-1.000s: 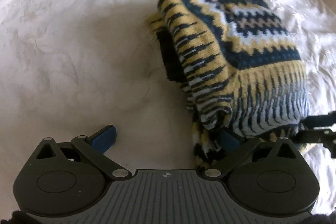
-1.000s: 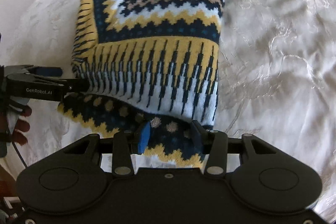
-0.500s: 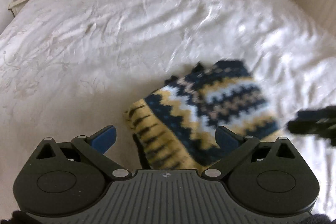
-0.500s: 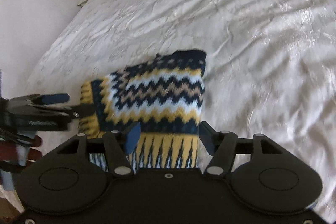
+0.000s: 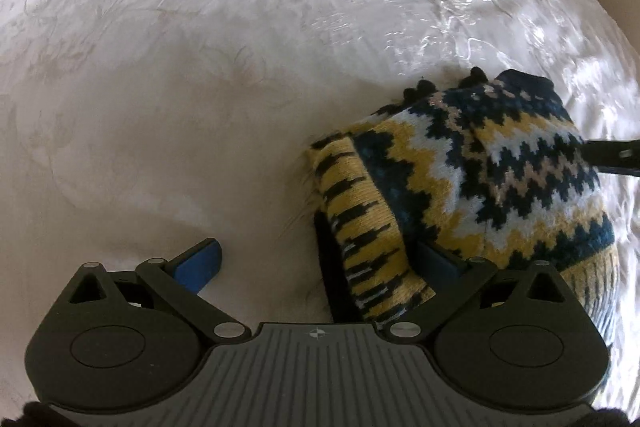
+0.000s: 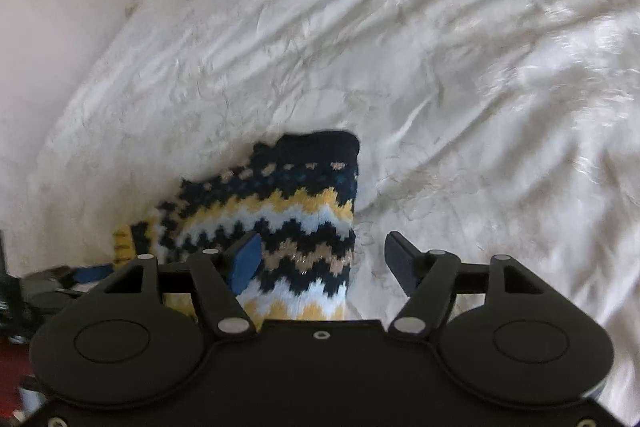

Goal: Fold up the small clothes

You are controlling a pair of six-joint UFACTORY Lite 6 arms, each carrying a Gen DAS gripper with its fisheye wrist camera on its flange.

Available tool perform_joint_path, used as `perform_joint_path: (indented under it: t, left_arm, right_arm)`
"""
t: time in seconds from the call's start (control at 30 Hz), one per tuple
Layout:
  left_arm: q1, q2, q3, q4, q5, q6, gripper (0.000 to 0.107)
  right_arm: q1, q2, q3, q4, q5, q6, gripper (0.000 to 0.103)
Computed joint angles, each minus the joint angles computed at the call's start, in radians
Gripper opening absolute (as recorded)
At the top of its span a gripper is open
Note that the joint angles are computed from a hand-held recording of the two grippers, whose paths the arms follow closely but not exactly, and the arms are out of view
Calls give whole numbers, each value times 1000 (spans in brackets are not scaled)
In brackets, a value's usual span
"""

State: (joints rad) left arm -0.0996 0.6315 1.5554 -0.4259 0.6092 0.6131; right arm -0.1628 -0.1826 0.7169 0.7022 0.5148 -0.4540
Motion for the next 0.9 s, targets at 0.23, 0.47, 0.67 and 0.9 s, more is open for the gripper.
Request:
perform_joint_path:
  t: [0.23,0.47,0.67,0.9]
  left_arm:
    - [15,-8,-6,-20,16,22,103]
    - [118,-90,-53,-265,134,122,102]
    - [168,-224,-217,-386,229,188,102]
    - [79,-154,-277,-360,180,163,102]
  right_arm:
    - [123,261,113,103,-86,-98,84]
    - [10,222,70,259,-5,-267,84]
    - [-113,138,-14,367,108,-376,85]
    - [-125,186,-34,435,169,-480,86]
